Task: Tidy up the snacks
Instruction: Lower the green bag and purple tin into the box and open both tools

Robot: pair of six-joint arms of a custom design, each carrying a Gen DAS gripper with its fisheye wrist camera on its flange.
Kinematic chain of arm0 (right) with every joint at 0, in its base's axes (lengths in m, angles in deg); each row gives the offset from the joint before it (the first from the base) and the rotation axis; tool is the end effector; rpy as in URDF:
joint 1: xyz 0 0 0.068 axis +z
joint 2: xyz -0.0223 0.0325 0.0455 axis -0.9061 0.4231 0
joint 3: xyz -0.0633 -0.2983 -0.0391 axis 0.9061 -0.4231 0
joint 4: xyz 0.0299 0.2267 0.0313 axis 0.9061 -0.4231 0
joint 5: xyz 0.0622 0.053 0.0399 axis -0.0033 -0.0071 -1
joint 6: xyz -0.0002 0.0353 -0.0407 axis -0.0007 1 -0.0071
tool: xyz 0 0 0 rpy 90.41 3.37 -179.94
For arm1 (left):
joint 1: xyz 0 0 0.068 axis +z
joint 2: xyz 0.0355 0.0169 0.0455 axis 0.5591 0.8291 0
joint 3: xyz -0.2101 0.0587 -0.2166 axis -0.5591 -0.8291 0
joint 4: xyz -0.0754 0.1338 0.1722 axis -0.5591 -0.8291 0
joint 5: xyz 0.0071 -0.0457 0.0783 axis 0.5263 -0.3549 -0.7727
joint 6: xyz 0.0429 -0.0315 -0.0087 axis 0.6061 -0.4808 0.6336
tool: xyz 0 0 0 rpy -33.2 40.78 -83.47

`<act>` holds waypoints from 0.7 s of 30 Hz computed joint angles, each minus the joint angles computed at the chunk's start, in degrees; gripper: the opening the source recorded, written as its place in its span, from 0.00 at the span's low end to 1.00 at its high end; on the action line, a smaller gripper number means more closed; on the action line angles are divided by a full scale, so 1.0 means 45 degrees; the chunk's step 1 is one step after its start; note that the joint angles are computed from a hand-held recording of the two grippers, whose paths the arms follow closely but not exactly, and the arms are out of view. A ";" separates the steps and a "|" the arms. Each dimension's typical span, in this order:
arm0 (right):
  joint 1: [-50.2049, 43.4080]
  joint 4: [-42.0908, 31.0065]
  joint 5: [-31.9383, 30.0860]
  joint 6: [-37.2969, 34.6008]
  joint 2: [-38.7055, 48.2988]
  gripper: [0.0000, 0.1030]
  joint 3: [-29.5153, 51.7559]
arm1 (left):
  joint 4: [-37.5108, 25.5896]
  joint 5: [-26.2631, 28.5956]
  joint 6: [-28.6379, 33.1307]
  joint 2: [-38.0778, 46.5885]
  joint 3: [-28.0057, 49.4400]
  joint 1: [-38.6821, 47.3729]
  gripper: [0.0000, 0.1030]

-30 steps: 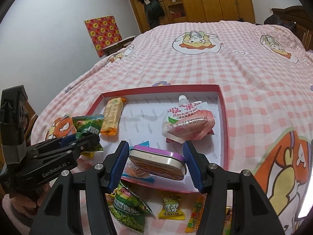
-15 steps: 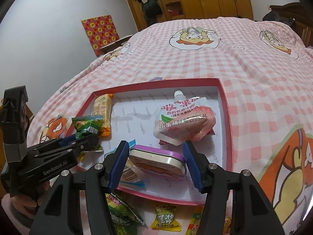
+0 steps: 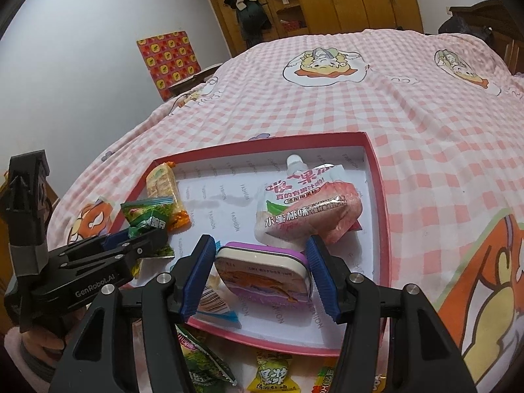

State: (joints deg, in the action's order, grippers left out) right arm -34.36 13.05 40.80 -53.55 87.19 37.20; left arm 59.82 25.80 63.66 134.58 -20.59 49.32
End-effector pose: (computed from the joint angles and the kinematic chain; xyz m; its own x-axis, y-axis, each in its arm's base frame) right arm 0.1913 0.1020 0.1957 -0.6043 0.2498 -0.7566 0.0279 0.9556 0.2932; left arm 0.2620 0.0537 0.2273 -0.6868 0.2428 -0.6851 0.4096 0.9079 -0.0889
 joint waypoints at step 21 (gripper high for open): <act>0.1299 -0.0443 0.1896 0.0280 -0.1275 0.72 -0.0226 | -0.1394 0.0801 0.0747 -0.1590 -0.0157 0.0924 0.57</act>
State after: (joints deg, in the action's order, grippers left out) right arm -28.51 11.06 49.33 -52.29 81.45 36.18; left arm 53.55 29.40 67.02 127.42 -21.29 53.48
